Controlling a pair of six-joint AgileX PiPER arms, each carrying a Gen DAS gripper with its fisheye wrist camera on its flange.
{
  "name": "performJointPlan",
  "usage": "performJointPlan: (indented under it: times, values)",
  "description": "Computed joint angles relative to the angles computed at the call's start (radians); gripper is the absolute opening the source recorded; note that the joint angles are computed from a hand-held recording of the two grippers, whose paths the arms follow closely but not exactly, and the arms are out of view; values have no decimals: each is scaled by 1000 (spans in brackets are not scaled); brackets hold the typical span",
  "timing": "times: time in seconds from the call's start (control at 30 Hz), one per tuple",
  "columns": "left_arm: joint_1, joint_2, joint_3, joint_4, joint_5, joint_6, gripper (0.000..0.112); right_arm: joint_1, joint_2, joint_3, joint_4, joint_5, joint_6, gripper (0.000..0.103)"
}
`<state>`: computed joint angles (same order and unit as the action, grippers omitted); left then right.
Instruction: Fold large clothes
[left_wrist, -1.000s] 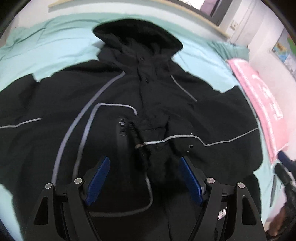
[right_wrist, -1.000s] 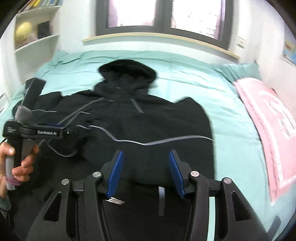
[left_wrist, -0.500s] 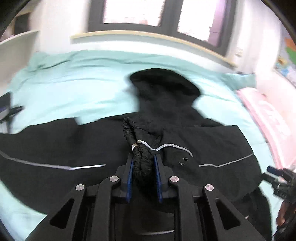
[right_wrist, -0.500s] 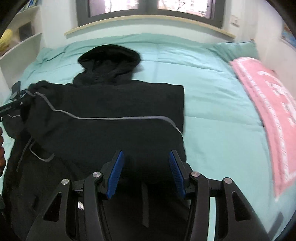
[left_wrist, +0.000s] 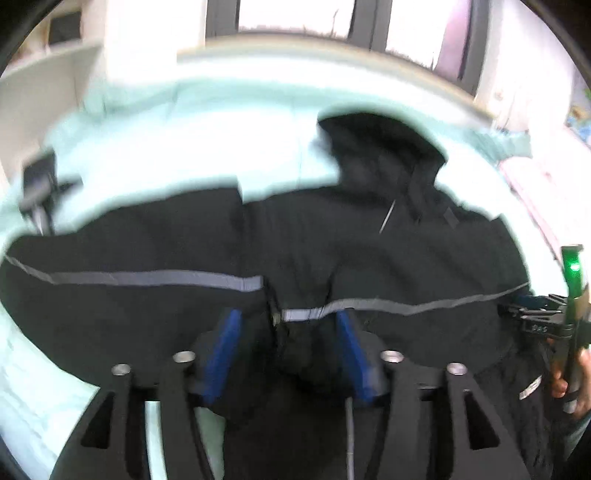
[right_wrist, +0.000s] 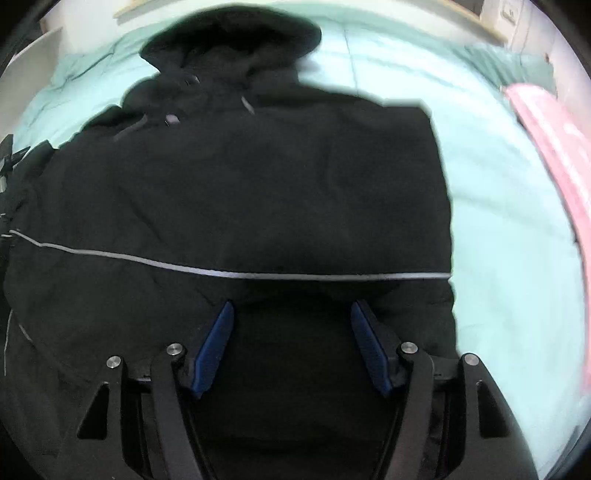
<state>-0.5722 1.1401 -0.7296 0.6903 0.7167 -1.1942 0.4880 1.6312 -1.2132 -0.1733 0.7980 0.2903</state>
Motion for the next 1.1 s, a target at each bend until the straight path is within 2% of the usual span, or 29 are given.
performJointPlan:
  times: [0.03, 0.1, 0.13, 0.2, 0.3, 0.33, 0.37, 0.4, 0.43, 0.47, 0.5, 0.6, 0.77, 0.83, 0.9, 0.93, 0.97, 1.0, 1.03, 1.1]
  values:
    - [-31, -11, -34, 15, 23, -13, 69, 6, -15, -6, -1, -7, -6, 68]
    - [-21, 34, -113, -37, 4, 53, 70, 37, -46, -41, -40, -44, 14, 70]
    - [-19, 71, -147, -70, -11, 82, 70, 52, -43, -65, -75, -54, 46, 78]
    - [17, 205, -209, -133, -72, 155, 70, 67, -7, -117, -134, -57, 96, 87]
    - [64, 385, -242, -167, -98, 167, 70, 65, 124, -224, -247, 3, 182, 87]
    - [85, 453, -250, -177, -103, 152, 70, 49, 180, -268, -229, 45, 168, 86]
    - [113, 486, -230, -192, -146, 146, 70, 18, 239, -297, -185, 83, 134, 86]
    - [125, 485, -197, -168, -199, 111, 70, -23, 268, -296, -101, 81, 83, 86]
    - [122, 484, -185, -141, -212, 88, 70, -65, 261, -271, -15, 39, 31, 86]
    - [110, 493, -199, -126, -189, 80, 70, -89, 241, -237, 30, 2, 1, 86]
    - [93, 496, -211, -109, -158, 70, 70, -93, 235, -234, 36, 5, -7, 86]
    - [72, 459, -201, -98, -141, 59, 70, -52, 206, -246, -43, 72, 44, 86]
    - [49, 185, -21, -265, -237, 140, 70, -16, -35, -126, 148, 182, -47, 84]
    - [6, 131, 19, -212, -238, 43, 70, 46, -129, -48, 131, 178, -6, 84]
    - [-3, 181, 10, -174, -190, 3, 70, 68, -136, -4, 88, 176, 43, 84]
    - [23, 256, 8, -214, -207, 33, 70, 77, -126, 26, 77, 165, 70, 84]
    - [48, 299, 25, -229, -263, 44, 70, 74, -100, 66, 86, 125, 80, 84]
    - [51, 313, 38, -204, -287, 26, 70, 70, -88, 98, 88, 80, 85, 84]
    - [32, 316, 42, -145, -281, -32, 70, 74, -105, 121, 81, 52, 107, 84]
    - [-31, 296, 36, -58, -212, -129, 70, 89, -129, 108, 63, 92, 154, 84]
